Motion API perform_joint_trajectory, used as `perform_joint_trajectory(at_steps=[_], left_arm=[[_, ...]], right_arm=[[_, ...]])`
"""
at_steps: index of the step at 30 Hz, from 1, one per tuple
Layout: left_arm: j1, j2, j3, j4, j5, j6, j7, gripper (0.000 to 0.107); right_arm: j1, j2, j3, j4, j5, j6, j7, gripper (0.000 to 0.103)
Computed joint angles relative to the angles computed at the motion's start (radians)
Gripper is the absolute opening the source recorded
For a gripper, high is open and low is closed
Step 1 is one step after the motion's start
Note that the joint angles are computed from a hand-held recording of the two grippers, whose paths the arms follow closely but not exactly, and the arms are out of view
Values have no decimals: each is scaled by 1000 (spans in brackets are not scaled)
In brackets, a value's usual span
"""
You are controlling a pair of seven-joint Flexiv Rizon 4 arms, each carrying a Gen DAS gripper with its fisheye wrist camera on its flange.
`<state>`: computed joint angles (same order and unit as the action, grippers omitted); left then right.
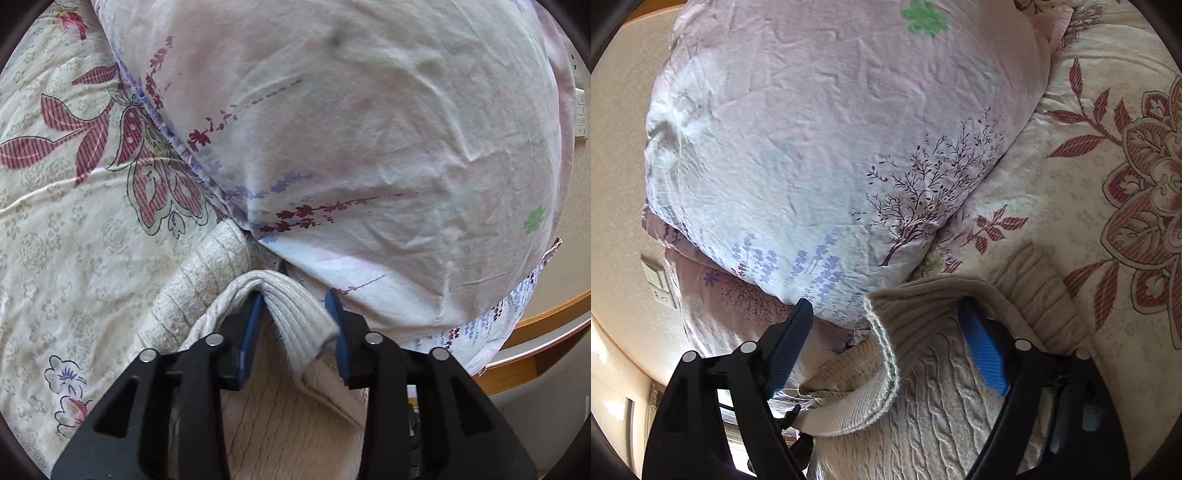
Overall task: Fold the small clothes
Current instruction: 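Open both grippers and release the folded hem near the collar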
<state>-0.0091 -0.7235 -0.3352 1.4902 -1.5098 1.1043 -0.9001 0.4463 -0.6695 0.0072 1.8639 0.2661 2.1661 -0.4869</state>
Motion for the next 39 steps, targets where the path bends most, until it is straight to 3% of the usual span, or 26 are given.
perform_joint_trajectory(at_steps=[2,6,8,11,15,17,20,23,27,31,35,37,39], left_arm=[[-6,6,-3,-2,-21,20,27,53],[-10,30,2,17,-42,20,70,60],[-6,53,19,43,-22,-7,86,61],[-9,91,63,86,99,-37,106,61],[-4,152,77,152,220,-73,234,63],[-14,165,90,167,289,-81,251,64],[-30,155,110,165,398,-58,212,65],[-29,133,114,149,492,-51,154,65],[-35,127,109,149,586,7,127,65],[-40,121,105,154,686,68,84,65],[-7,146,80,201,723,111,99,65],[22,168,48,232,695,133,127,69],[62,189,4,260,628,153,181,71]], right_arm=[[12,-3,-16,-13,2,-26,-8,85],[20,12,-27,-7,-12,-50,-28,85],[78,39,-78,13,15,-60,-77,85],[195,89,-190,44,41,-127,-203,85],[134,105,-108,45,-62,-185,-257,85],[145,103,-121,38,-64,-237,-241,85],[229,98,-226,62,-32,-293,-202,85],[258,91,-264,82,-42,-280,-180,84],[414,89,-446,107,-72,-365,-160,84],[530,81,-578,147,-91,-395,-86,84],[678,119,-739,217,-147,-494,-21,84],[773,117,-844,242,-197,-539,3,86],[823,107,-897,249,-251,-547,5,90]])
